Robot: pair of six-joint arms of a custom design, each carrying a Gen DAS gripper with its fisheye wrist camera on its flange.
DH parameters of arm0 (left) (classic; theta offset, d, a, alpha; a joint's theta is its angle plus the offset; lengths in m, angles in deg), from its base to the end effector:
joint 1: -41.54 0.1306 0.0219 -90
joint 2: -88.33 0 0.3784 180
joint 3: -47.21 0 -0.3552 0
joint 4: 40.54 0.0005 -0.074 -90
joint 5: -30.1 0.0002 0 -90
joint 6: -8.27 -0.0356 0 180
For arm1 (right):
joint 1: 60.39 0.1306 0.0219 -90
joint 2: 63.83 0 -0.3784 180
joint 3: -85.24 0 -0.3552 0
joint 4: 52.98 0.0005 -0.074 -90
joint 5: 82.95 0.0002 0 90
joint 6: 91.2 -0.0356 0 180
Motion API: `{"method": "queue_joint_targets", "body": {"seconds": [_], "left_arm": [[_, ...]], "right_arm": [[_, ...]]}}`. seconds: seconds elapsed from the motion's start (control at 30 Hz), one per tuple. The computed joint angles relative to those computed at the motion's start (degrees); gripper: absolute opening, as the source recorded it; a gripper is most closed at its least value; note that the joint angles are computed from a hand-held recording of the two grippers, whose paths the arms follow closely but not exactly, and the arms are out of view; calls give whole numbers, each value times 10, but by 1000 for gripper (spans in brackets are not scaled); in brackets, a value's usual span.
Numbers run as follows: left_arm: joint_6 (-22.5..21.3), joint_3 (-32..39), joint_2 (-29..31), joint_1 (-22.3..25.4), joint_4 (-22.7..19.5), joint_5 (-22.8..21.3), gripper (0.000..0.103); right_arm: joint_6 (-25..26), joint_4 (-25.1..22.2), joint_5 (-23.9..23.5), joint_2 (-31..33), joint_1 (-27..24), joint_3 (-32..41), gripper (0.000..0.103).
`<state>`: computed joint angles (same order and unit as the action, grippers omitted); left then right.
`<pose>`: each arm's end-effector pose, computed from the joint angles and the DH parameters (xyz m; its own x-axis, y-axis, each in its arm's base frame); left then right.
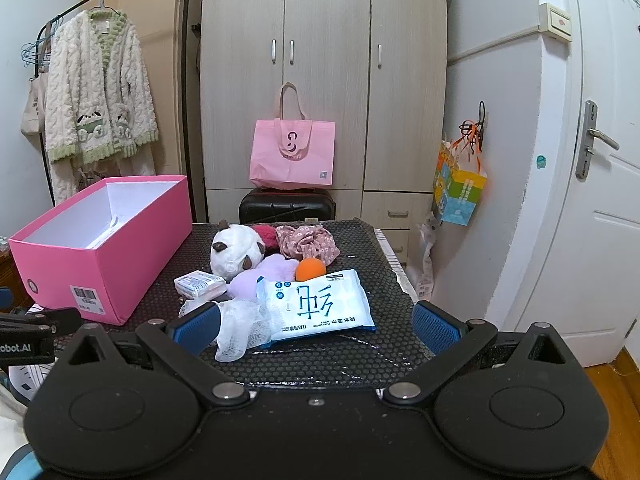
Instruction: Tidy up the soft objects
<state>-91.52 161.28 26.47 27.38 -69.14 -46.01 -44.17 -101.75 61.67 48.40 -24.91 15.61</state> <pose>0.6241 -0.1668 0.3803 -0.4421 0.2818 -0.8516 0.5161 0.8564 0.0154 0.4894 0.3126 0.3961 -0.4026 0.1977 -0.8938 0.4914 0.8705 -0.0288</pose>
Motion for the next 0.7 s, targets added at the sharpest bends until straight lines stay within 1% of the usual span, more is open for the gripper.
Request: {"method": "queue_joint_targets", "body": {"seconds": [0.2, 0.27, 0.37, 0.4, 0.47, 0.53, 0.57, 0.63, 0.67, 0.7], "left_arm": [[-2, 1, 1, 1, 1, 1, 102], [-1, 7, 4, 0, -1, 3, 102], [22, 13, 8, -1, 6, 11, 103], [32, 19, 11, -1, 7, 14, 103], [34, 24, 15, -5, 15, 12, 103], [28, 22, 17, -11, 42, 2, 103], [25, 25, 20, -13, 48, 5, 103], [25, 45, 32, -15, 36, 30, 103], [28, 56, 40, -17, 30, 40, 103], [30, 61, 45, -19, 29, 46, 103]], "right_arm": [[5, 6, -5, -3, -2, -4, 103], [18, 21, -8, -8, -3, -11, 103], [50, 57, -14, -21, -10, -26, 103], [66, 80, -20, -27, -13, -35, 103], [100, 125, -37, -38, -20, -53, 103], [151, 203, -55, -50, -29, -83, 103], [177, 242, -64, -55, -33, -98, 103], [236, 343, -94, -66, -43, -137, 103], [260, 379, -109, -68, -49, -150, 103], [271, 386, -125, -67, -55, -148, 103]]}}
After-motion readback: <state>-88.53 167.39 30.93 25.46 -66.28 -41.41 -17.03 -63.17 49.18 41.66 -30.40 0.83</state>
